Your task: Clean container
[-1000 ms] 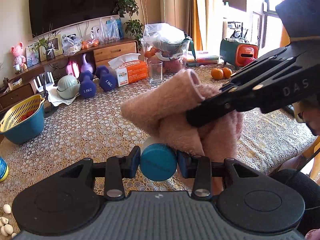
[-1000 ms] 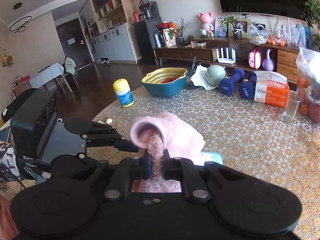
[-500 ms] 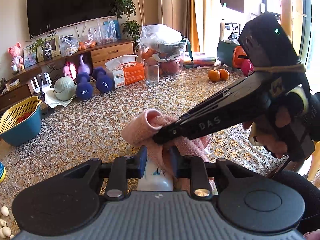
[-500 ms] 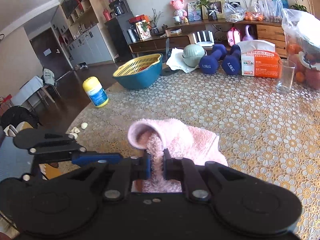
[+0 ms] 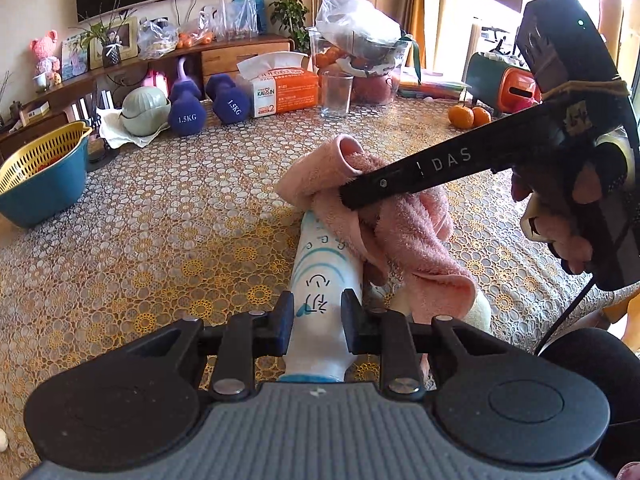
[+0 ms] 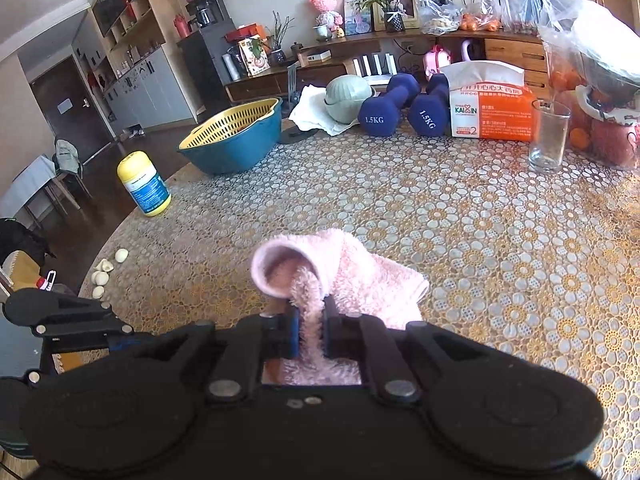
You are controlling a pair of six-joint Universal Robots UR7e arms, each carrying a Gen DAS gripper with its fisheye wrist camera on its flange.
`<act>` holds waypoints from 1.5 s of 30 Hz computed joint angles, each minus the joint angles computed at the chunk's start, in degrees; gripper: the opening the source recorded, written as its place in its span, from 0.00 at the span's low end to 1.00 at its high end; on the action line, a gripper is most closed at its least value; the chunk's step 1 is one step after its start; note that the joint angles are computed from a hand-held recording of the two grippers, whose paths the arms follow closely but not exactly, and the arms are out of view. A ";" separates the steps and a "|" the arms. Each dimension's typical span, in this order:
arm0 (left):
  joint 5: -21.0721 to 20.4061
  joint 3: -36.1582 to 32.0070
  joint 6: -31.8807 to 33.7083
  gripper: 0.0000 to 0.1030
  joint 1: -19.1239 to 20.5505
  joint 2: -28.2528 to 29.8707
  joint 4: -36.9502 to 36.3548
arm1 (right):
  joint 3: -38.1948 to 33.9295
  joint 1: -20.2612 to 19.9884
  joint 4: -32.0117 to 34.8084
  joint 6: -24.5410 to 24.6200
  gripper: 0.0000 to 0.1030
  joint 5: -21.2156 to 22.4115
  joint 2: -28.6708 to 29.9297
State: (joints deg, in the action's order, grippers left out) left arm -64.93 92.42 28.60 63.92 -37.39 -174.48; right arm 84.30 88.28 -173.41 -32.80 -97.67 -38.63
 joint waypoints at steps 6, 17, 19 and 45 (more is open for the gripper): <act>0.59 -0.08 0.88 0.24 -0.14 0.39 -0.86 | -1.54 -1.07 -0.23 3.41 0.11 -0.19 0.81; 0.47 -1.18 0.23 0.24 0.25 0.67 -0.22 | -4.82 -1.16 -1.32 4.08 0.11 -4.86 4.43; 0.62 -1.46 0.17 0.24 0.37 0.79 -0.28 | -4.92 -0.77 -2.79 2.64 0.10 -6.06 4.93; 1.30 -1.70 -0.60 0.24 1.40 0.09 -1.19 | 2.52 3.52 2.68 -2.15 0.11 5.13 0.48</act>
State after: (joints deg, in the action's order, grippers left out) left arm -63.63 90.72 28.00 65.32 -37.30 -175.68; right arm 86.82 91.80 -170.73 -34.95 -92.54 -38.15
